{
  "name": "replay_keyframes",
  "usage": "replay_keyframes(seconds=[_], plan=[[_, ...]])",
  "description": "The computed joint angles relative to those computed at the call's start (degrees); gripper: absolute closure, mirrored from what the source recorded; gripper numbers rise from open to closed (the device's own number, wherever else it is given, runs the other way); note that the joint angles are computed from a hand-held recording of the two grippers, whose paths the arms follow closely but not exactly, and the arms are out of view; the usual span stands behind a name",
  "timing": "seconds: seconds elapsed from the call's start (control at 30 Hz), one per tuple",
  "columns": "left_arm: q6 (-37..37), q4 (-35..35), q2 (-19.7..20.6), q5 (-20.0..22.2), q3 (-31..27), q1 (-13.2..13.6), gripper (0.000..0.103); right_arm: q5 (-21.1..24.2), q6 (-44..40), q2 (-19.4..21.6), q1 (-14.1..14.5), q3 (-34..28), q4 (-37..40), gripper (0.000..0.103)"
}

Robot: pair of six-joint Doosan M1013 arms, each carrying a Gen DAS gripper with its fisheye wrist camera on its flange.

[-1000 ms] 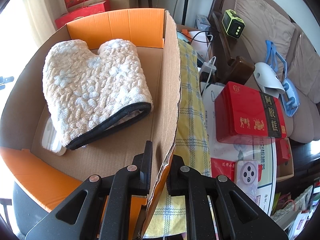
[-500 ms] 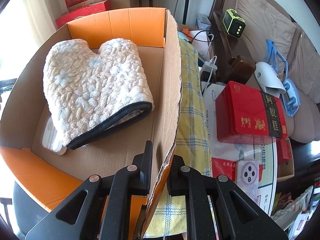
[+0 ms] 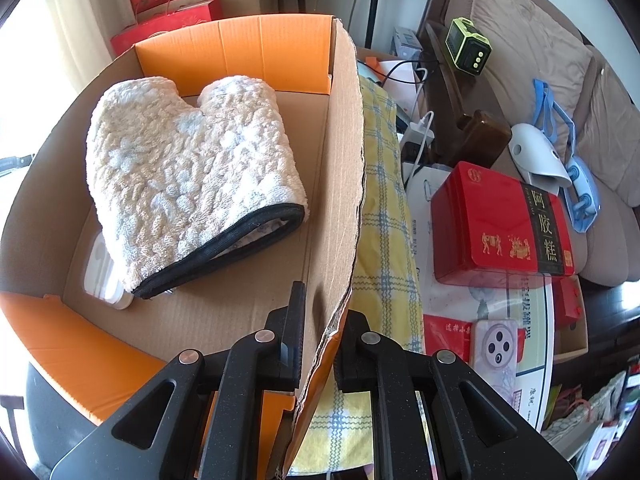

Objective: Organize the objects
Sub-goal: 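Carry the earphones into the box and open the left tool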

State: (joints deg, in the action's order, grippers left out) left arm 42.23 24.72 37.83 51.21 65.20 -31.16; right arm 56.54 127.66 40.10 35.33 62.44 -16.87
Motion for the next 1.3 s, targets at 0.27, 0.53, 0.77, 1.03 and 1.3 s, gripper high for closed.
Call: replay_keyframes(seconds=[0.27, 0.53, 0.77, 1.03, 1.3], plan=[[1.52, 2.33, -2.01, -2.02, -1.76, -1.91, 0.099, 0.15, -0.05, 0.2, -0.05, -0.13, 0.25, 0.092], [5.26, 1.03, -3.21, -5.46, -3.46, -3.85, 0.099, 0.25, -0.05, 0.33, -0.08, -0.26, 0.24, 0.092], [9.75, -1.69, -2.43, -6.85, -6.22, -5.96, 0.099, 0.47, 0.04, 0.44, -0.08, -0.47, 0.06, 0.092], [13.73, -5.72, 0.12, -5.47, -9.52, -7.67, 0.099, 0.71, 0.01, 0.51, -0.04, -0.62, -0.24, 0.092], [16.3, -9.0, 2.34, -3.59, -11.04, -8.66, 0.099, 0.36, 0.2, 0.46, -0.08, -0.52, -0.15, 0.092]])
